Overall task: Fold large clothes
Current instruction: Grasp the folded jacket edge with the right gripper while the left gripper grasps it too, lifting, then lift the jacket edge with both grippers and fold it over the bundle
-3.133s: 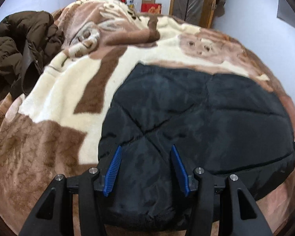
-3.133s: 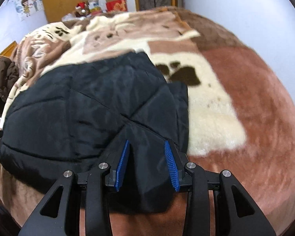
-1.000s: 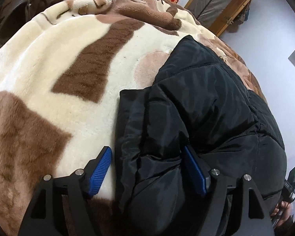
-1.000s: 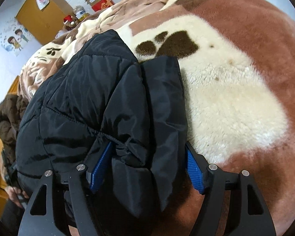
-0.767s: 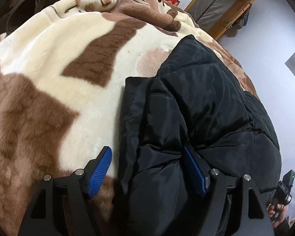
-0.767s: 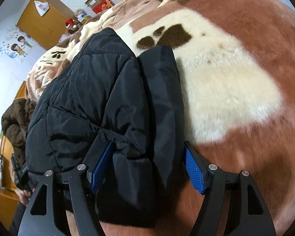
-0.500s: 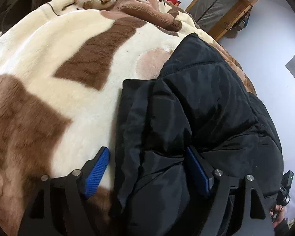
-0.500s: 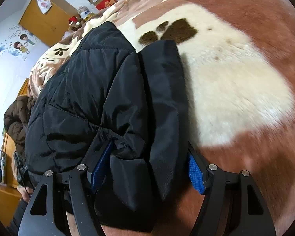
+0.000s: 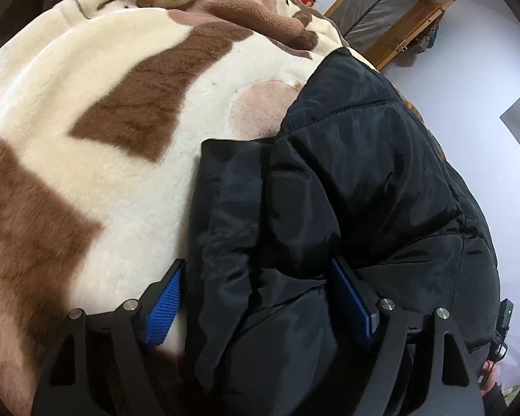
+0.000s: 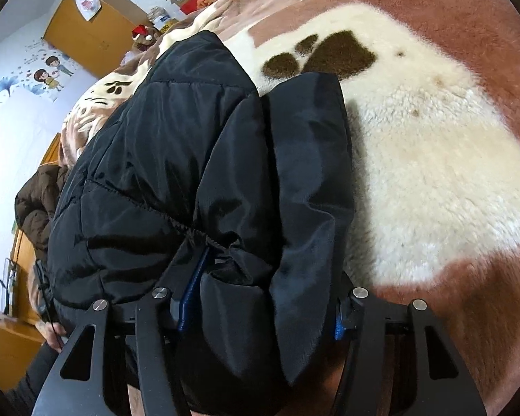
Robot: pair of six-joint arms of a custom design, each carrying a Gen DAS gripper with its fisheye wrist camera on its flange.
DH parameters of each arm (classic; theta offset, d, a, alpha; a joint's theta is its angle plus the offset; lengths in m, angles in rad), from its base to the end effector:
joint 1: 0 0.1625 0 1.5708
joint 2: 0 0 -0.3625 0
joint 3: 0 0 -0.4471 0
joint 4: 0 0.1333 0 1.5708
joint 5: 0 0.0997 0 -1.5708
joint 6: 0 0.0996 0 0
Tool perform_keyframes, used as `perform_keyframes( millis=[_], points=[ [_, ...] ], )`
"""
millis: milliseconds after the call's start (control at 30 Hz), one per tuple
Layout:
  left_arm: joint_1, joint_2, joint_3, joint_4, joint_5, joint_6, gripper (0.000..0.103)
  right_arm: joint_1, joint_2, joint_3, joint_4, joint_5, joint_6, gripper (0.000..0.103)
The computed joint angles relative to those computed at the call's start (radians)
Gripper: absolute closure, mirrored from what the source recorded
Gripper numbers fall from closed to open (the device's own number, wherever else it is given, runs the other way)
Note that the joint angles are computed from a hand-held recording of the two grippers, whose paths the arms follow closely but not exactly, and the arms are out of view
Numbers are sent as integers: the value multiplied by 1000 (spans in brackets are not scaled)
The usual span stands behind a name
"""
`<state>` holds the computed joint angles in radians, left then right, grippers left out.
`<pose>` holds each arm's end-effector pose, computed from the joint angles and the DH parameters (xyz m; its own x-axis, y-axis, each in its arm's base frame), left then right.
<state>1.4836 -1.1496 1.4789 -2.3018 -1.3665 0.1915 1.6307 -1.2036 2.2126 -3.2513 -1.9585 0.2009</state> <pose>0.0919 -0.7119 0.2979 -0.9492 0.1807 -0.2577 0.2657 0.8989 -0.3483 0.1256 -0.4971 0.1123 -0.9287 0.3317 0.1659 0.1413 0.7300 -0.6687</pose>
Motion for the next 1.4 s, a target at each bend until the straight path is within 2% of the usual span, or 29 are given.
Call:
perform_keyframes(
  millis=[233,367,500,600,667,767,867,1200,1300,1400],
  points=[
    [-11,31,-31,16,5,8,20,-12,28,-31,4,17,9,42],
    [-11,5,-3,6,-7,2,29,9,24,-30,14,-15,5,50],
    [-15,13,-1,-8,7,14,30,-1,37,-43,13,-5,-2,51],
    [-29,12,2,-5,25,26,41,9,49,-57,20,-27,0,54],
    [-46,-3,15,-1,50,35,58,19,43,-56,27,-36,7,61],
    [-82,-39,41,-4,106,73,73,56,26,-62,60,-80,10,72],
    [-115,-94,81,-27,133,105,76,104,-8,-54,70,-116,13,77],
    [-170,-351,236,-28,62,103,77,262,-148,68,29,-177,46,79],
    [-178,-419,277,-15,46,99,77,289,-178,109,15,-183,69,79],
    [-188,-443,294,-13,44,91,77,308,-195,126,14,-188,80,79]
  ],
)
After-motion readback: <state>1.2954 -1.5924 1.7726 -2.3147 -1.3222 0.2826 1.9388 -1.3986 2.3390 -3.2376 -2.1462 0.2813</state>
